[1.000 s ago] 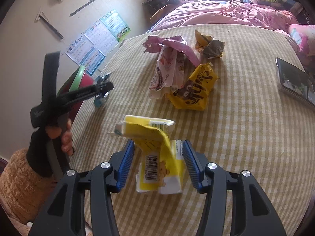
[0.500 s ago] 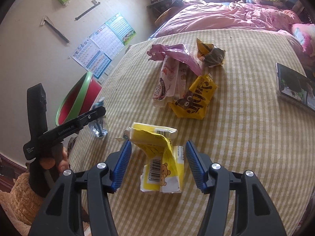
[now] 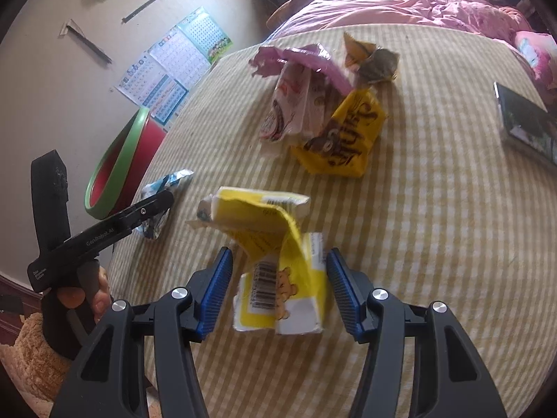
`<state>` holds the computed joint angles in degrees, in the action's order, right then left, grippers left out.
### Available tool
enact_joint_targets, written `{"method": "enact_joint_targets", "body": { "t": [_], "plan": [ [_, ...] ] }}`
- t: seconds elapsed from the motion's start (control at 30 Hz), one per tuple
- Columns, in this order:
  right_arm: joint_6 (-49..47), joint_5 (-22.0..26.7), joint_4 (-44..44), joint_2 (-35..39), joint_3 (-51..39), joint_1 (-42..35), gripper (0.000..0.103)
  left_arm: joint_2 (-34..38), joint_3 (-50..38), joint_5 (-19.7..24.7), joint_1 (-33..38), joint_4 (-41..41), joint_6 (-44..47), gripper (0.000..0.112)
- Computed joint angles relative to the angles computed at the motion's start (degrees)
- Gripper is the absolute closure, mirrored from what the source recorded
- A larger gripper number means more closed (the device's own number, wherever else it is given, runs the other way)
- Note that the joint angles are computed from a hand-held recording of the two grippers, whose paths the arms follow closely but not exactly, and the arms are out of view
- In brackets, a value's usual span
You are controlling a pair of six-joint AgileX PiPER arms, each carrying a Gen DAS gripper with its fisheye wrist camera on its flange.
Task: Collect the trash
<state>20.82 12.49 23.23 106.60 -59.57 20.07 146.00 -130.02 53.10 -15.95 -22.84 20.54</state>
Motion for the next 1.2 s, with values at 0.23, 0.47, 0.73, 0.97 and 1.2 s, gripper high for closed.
{"method": "enact_joint_targets", "body": {
  "t": [0.23,0.47,0.73,0.97,1.2],
  "plan": [
    [19.4,0.2,-18.9,1.1,-3.9,2.7,0.061,-2.9,5.9,-3.1,1.0,-2.3,3.9,0.076],
    [31.2,-0.7,-30.8,0.3,-7.4,3.3,0.060,-6.4,10.3,-7.5,2.5,-6.1,8.3,0.078],
    [34.2,0.9,-32.9,2.4,-12.3,3.7,0.059,-6.5,8.1,-6.7,3.8,-7.1,9.1,0.078],
    [33.3,3.2,-31.9,5.6,-17.5,4.6,0.059,-5.6,4.4,-4.3,5.6,-8.1,10.2,0.078],
    [33.7,5.0,-32.4,8.4,-22.9,5.7,0.059,-3.4,-1.7,-1.2,7.0,-8.7,11.0,0.078]
  ]
}}
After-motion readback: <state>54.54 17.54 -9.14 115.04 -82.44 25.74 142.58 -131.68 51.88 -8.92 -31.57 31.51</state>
